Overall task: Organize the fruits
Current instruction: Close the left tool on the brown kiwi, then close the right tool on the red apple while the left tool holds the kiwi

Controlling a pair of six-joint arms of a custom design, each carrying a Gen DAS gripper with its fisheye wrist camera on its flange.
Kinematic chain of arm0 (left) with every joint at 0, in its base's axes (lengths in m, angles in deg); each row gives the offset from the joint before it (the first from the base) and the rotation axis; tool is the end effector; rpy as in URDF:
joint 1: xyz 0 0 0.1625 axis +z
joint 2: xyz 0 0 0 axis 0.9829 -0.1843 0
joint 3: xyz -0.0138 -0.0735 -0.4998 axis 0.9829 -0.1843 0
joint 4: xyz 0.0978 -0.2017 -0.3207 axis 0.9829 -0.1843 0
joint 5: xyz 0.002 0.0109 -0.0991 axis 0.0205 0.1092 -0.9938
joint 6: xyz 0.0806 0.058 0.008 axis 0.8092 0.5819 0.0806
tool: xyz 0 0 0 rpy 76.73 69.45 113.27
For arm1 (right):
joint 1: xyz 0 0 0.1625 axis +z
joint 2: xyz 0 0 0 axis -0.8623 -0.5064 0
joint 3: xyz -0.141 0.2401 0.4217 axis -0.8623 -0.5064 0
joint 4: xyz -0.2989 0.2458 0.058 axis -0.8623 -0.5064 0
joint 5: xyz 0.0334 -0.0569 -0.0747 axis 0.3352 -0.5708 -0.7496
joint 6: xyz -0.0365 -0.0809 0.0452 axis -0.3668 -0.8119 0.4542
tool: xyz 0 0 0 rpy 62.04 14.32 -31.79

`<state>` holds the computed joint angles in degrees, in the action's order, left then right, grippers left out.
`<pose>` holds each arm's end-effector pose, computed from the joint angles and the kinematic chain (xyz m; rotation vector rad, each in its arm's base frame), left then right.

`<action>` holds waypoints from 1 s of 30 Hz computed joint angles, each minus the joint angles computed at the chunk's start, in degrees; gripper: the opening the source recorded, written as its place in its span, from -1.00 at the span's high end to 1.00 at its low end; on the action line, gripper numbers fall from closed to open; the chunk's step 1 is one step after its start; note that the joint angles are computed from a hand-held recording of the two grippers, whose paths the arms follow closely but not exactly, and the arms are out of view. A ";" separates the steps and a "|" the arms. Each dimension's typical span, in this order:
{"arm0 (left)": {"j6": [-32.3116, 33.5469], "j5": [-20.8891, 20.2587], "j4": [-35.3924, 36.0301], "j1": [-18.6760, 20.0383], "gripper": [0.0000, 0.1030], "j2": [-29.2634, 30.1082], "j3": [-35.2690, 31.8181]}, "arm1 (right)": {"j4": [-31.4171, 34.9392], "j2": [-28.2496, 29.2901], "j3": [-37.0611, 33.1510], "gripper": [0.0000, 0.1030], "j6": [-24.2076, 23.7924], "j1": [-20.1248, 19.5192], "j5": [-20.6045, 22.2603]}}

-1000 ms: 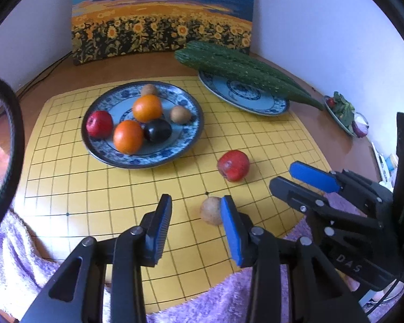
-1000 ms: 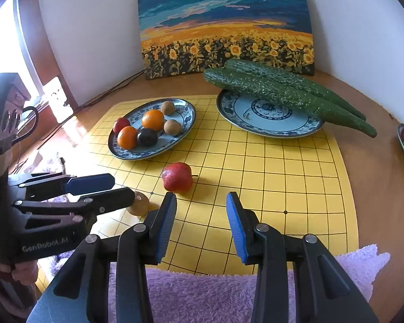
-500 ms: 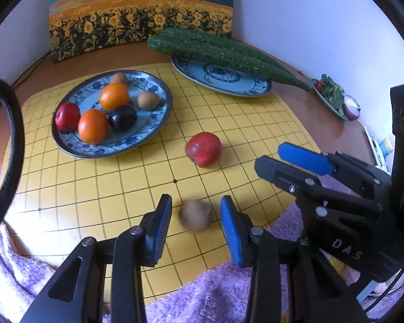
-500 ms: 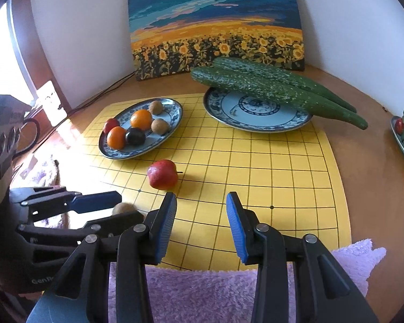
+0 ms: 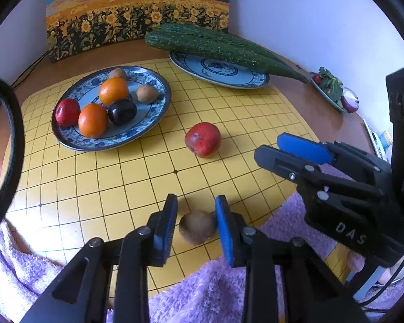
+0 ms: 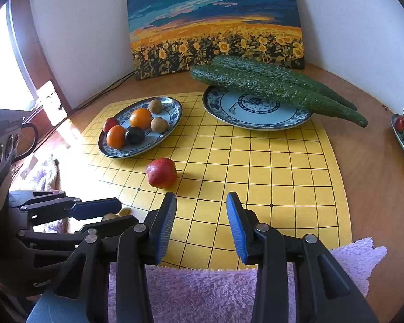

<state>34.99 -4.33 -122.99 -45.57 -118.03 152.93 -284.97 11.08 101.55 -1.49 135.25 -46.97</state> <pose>-0.2714 -0.4178 0.0064 0.4340 2.4894 -0.5422 0.0275 -0.4288 0.1552 0.8117 -2.5069 0.8264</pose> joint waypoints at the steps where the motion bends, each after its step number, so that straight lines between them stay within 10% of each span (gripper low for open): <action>1: -0.17 -0.14 -0.01 0.04 0.40 0.02 0.08 | -0.15 0.13 0.08 0.23 -0.04 0.04 -0.04; 30: -6.69 7.08 -1.81 1.20 0.45 -4.16 4.95 | 4.60 3.65 -4.79 0.23 1.26 5.39 -4.54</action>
